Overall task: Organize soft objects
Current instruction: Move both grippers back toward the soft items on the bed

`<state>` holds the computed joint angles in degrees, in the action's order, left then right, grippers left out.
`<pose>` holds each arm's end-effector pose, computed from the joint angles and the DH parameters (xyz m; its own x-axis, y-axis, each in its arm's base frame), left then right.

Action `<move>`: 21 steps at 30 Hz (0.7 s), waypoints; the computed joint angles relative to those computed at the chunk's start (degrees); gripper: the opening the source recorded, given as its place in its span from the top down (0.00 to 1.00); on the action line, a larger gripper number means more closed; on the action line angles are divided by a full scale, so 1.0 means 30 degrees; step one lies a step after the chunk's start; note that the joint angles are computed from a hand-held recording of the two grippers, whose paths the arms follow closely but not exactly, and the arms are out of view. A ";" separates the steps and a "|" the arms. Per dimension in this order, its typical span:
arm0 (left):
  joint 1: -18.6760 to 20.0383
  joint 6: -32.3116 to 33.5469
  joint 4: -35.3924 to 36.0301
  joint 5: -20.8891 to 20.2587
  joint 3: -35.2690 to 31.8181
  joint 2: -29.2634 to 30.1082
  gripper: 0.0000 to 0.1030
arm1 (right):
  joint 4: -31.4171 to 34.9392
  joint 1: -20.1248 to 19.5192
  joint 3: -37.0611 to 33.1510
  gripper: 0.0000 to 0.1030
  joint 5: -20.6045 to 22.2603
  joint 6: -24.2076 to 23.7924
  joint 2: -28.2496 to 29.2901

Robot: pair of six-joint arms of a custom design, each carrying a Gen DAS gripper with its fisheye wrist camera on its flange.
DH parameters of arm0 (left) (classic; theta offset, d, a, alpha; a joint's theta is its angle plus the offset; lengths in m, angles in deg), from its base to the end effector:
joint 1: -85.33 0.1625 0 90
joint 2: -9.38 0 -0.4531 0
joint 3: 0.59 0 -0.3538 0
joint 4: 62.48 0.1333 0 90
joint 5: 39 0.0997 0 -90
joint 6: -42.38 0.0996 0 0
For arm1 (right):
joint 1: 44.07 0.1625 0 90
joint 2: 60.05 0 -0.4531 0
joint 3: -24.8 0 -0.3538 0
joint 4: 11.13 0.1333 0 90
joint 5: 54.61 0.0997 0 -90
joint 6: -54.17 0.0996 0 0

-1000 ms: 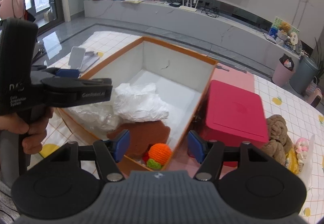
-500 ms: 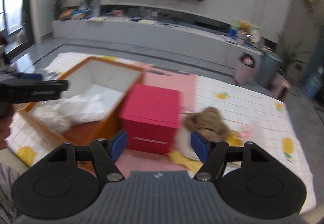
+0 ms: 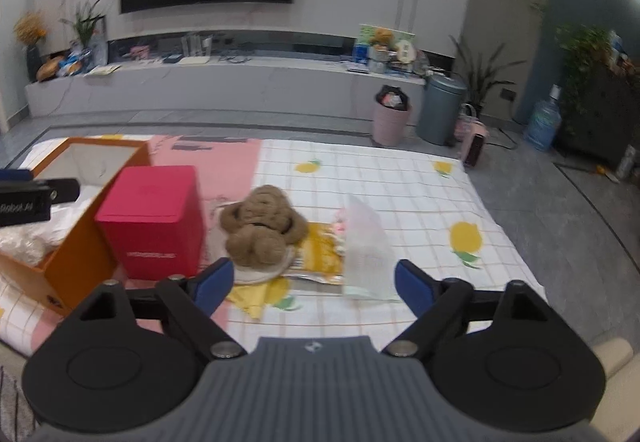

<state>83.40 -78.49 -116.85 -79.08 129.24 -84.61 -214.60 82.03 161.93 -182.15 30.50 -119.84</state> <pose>-0.2331 -0.2018 0.2924 -0.6558 -0.3084 -0.6891 0.4780 0.5369 -0.6952 0.3136 -0.3068 0.2039 -0.5896 -0.4240 0.6874 -0.7780 0.5267 -0.3424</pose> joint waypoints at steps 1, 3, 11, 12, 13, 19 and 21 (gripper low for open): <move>0.0182 0.0442 -0.1001 0.0278 0.0263 0.0247 0.19 | 0.0022 -0.0194 0.0010 0.08 0.0024 0.0138 -0.0024; 0.0486 0.0536 -0.2443 0.0555 0.0591 0.0998 0.19 | 0.1162 -0.0916 -0.0027 0.06 0.0554 0.0561 -0.0520; 0.1922 0.0152 -0.6756 0.3124 0.2764 0.4301 0.18 | 0.0656 -0.3390 -0.1228 0.05 0.1230 0.2136 0.1003; 0.2260 0.0518 -0.7538 0.3469 0.3023 0.4634 0.18 | 0.0778 -0.3604 -0.1724 0.05 0.1017 0.2356 0.1449; 0.2622 0.0819 -0.8275 0.3868 0.3287 0.5049 0.18 | 0.1068 -0.3793 -0.2285 0.05 0.0793 0.2722 0.1901; 0.4487 0.3743 -1.3642 0.6203 0.5028 0.6374 0.18 | 0.2495 -0.5163 -0.5204 0.05 0.0310 0.2798 0.4449; 0.5173 0.5099 -1.5767 0.6726 0.5517 0.6606 0.18 | -0.0135 -0.5584 -0.5099 0.05 0.0984 0.1001 0.5383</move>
